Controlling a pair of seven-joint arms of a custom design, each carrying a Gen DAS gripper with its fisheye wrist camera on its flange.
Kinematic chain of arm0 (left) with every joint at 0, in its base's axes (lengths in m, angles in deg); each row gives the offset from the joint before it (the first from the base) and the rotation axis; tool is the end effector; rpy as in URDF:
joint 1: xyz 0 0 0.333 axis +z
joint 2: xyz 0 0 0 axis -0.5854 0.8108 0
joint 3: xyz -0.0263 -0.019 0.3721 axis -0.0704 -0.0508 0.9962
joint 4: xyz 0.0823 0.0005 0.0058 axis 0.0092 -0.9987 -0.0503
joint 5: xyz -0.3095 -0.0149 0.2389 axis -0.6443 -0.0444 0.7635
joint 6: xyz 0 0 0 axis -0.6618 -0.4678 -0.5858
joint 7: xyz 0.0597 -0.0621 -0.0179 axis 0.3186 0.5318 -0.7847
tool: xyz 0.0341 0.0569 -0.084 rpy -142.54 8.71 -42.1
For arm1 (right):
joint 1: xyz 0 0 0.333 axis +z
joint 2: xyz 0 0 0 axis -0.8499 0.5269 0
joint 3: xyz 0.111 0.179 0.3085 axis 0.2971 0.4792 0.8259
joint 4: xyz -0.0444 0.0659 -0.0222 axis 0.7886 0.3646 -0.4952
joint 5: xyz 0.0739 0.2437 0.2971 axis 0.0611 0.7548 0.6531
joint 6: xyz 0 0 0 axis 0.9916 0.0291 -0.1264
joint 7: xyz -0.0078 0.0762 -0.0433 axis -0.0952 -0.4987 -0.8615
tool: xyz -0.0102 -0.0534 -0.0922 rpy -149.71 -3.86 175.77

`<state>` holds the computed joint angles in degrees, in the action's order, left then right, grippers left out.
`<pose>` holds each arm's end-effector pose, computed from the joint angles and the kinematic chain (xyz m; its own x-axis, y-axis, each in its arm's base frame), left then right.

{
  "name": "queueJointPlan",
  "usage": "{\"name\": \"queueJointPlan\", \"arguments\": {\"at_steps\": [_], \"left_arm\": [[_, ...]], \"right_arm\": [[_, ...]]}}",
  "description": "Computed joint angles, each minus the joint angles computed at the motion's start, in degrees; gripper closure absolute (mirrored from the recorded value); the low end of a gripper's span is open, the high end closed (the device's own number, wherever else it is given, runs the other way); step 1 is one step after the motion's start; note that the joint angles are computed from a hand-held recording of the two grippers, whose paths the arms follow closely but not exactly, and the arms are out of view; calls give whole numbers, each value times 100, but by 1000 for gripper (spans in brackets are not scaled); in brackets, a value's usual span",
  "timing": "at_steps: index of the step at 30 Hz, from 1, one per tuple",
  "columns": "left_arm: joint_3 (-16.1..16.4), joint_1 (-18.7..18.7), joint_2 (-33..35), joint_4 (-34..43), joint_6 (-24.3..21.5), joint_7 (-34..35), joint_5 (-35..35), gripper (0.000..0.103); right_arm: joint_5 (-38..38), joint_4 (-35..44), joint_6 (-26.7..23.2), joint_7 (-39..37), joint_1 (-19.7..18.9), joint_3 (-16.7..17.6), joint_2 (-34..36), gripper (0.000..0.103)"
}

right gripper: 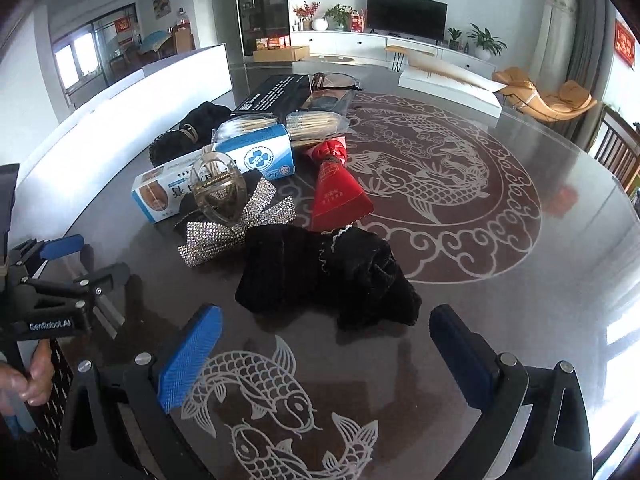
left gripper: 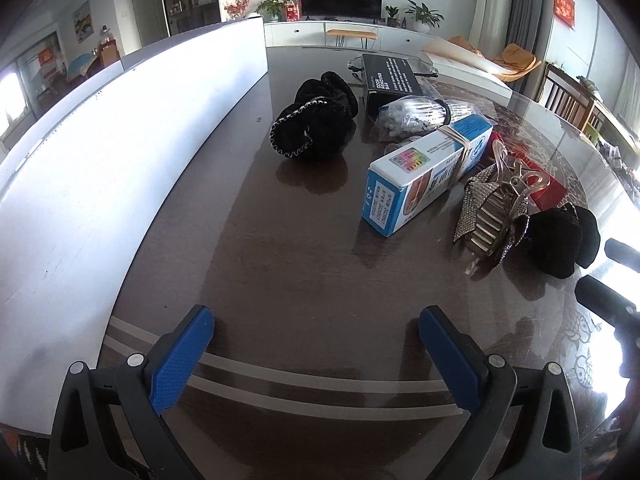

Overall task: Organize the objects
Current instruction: 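Move the left tool toward the white-and-blue ointment box on the table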

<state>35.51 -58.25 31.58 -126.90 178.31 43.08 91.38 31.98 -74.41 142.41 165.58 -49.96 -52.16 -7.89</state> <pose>0.6871 -0.2872 0.4700 0.1516 -0.9884 -0.0061 -0.8106 -0.1208 -0.5731 0.7099 0.2011 0.4573 0.3774 -0.9261 -0.0010 -0.7299 -0.2968 -0.6158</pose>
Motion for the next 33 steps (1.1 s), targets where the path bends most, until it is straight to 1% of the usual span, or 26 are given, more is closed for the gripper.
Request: {"name": "queueJointPlan", "arguments": {"at_steps": [4, 9, 12, 14, 19, 22, 25, 26, 29, 33], "left_arm": [[15, -4, 0, -28, 77, 3, 41, 0], [24, -8, -5, -39, 103, 15, 53, 0], [33, -11, -12, -60, 135, 12, 71, 0], [48, -21, -26, -92, 174, -12, 103, 0], [58, -28, -25, -99, 199, -40, 142, 0], [39, -12, -16, -80, 176, 3, 114, 0], [-8, 37, -25, -97, 214, 144, 39, 0], [-14, 44, -33, -111, 227, 181, 20, 0], [1, 32, -48, -133, 240, 213, -4, 0], [16, 21, -49, -134, 242, 219, -16, 0]], "right_arm": [[80, -266, 25, -128, -112, 48, -146, 0], [13, -279, -169, -44, -53, -90, -114, 0], [79, -147, -319, -70, -87, -52, -33, 0], [-50, -46, -402, 6, 19, -158, 19, 0], [-61, 290, -697, -50, 21, -148, 186, 0], [-10, 538, -899, -224, -24, -97, 313, 0], [65, 728, -977, -433, -65, -45, 429, 0], [101, 780, -977, -524, -87, -16, 467, 0], [271, 837, -752, -919, -210, 156, 578, 0], [489, 996, -697, -1397, -336, 335, 715, 0]]}}
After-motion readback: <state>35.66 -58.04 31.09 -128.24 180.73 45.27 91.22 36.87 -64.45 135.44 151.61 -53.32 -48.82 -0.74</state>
